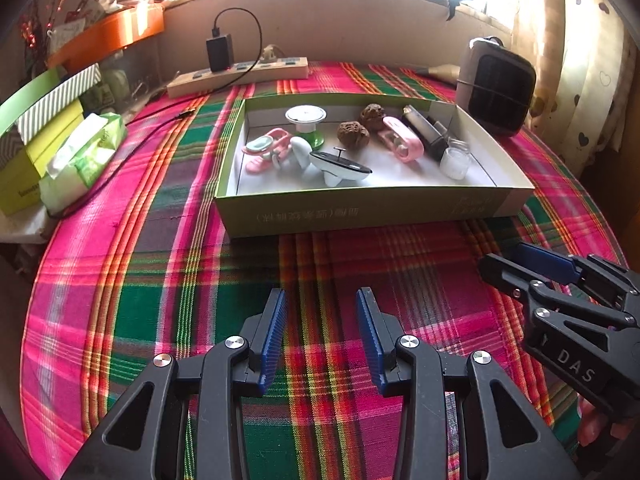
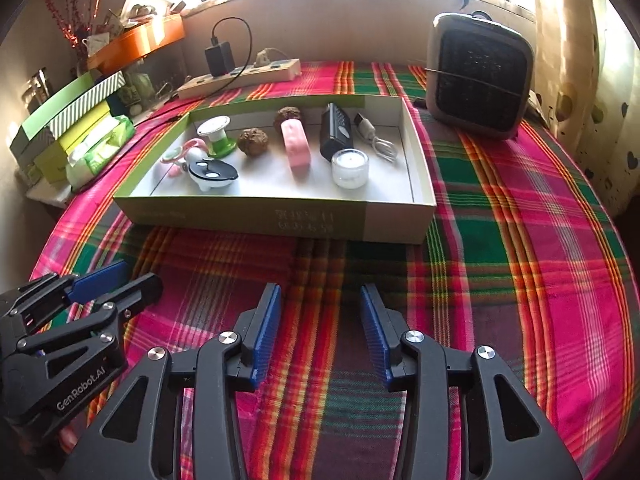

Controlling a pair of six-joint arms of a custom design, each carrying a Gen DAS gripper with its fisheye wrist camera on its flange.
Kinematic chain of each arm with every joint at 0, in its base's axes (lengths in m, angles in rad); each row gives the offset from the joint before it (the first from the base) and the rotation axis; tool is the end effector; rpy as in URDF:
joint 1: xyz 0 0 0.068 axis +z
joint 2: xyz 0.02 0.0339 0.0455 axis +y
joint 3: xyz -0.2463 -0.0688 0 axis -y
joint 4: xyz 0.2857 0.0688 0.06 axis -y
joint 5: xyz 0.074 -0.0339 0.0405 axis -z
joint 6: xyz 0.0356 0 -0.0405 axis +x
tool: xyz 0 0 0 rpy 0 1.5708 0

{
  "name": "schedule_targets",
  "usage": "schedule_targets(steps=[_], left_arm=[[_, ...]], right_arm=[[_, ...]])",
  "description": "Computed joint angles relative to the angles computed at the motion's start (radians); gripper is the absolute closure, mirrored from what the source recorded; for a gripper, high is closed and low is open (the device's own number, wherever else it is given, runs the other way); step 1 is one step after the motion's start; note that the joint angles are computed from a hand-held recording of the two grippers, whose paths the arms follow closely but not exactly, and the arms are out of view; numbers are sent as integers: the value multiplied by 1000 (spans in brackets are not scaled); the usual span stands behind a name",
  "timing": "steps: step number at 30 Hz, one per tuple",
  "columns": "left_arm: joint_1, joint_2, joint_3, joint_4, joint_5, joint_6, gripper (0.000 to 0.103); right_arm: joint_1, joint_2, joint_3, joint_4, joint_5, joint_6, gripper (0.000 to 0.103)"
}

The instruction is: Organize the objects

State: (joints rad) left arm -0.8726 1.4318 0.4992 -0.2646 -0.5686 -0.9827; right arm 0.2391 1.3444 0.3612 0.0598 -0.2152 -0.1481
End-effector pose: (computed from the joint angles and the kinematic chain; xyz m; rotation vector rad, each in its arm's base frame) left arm 0.1704 -0.1732 0.0669 -0.2721 2.4587 0.0593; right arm 0.2300 0.0639 0.0622 -0.5672 2.4243 0.3064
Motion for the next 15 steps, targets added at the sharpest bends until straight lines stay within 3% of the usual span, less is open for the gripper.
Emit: schedule_targets(steps=[15], left_arm=[[-12, 36, 25, -4, -10, -10, 63]], right_arm=[[28, -40, -40, 9, 64, -10, 46]])
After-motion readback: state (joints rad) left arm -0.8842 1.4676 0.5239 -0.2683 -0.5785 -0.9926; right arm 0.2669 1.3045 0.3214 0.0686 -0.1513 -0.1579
